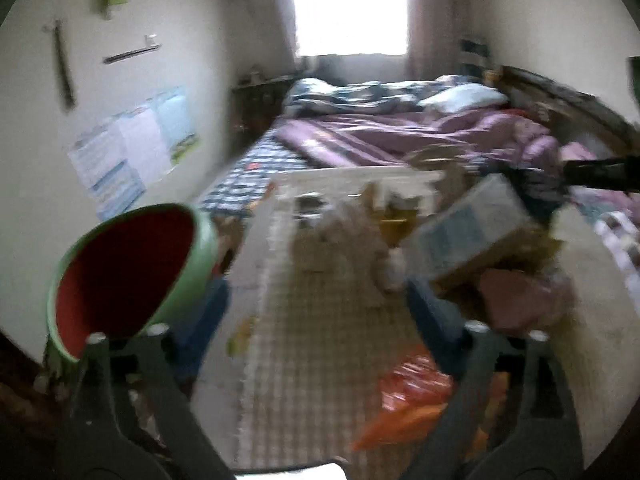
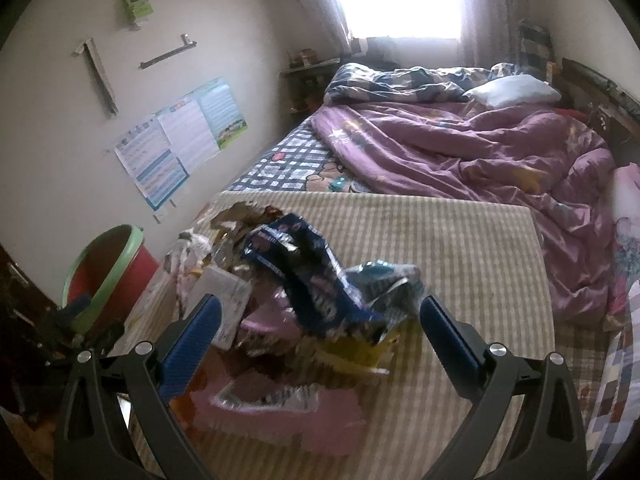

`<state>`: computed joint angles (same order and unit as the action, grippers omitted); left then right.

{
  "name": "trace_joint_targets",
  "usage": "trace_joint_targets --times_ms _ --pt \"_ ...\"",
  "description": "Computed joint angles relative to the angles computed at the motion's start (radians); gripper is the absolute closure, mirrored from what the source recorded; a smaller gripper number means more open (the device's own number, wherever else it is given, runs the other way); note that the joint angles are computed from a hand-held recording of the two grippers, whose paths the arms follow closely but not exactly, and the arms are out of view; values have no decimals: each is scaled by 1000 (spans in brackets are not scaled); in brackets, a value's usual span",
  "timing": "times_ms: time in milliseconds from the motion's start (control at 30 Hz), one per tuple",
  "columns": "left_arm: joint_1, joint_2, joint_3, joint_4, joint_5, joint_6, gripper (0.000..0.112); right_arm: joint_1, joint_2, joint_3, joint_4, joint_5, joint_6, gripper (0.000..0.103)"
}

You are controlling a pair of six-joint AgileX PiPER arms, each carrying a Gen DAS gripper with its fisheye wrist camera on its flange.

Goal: Collect trash
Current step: 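Lower the left tool and grasp the orange-blue chip bag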

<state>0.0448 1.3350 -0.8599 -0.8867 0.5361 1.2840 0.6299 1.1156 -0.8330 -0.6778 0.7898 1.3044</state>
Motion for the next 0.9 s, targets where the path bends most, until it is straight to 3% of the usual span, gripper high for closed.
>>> trace_joint_targets --times_ms 67,200,333,400,467,733,800,900 --pt "28 -15 -10 25 79 -50 18 41 -4 6 -19 28 20 7" --pt "58 43 -106 143 365 -283 18 97 -15 40 -38 50 86 7" --pt "28 104 -139 198 497 -446 18 118 -33 79 -30 22 155 7" --pt "-10 116 -132 243 495 -518 18 167 -43 91 -56 43 210 7" --pt "-61 107 -114 308 422 -578 18 205 -54 98 -72 65 247 7" --pt "-149 80 -66 423 288 -612 18 286 -59 99 -83 173 282 7" --pt "-123 95 -73 416 296 -619 18 292 -64 117 -74 177 282 7" --pt "-50 98 -84 339 353 -558 18 231 -87 164 -15 98 276 7"
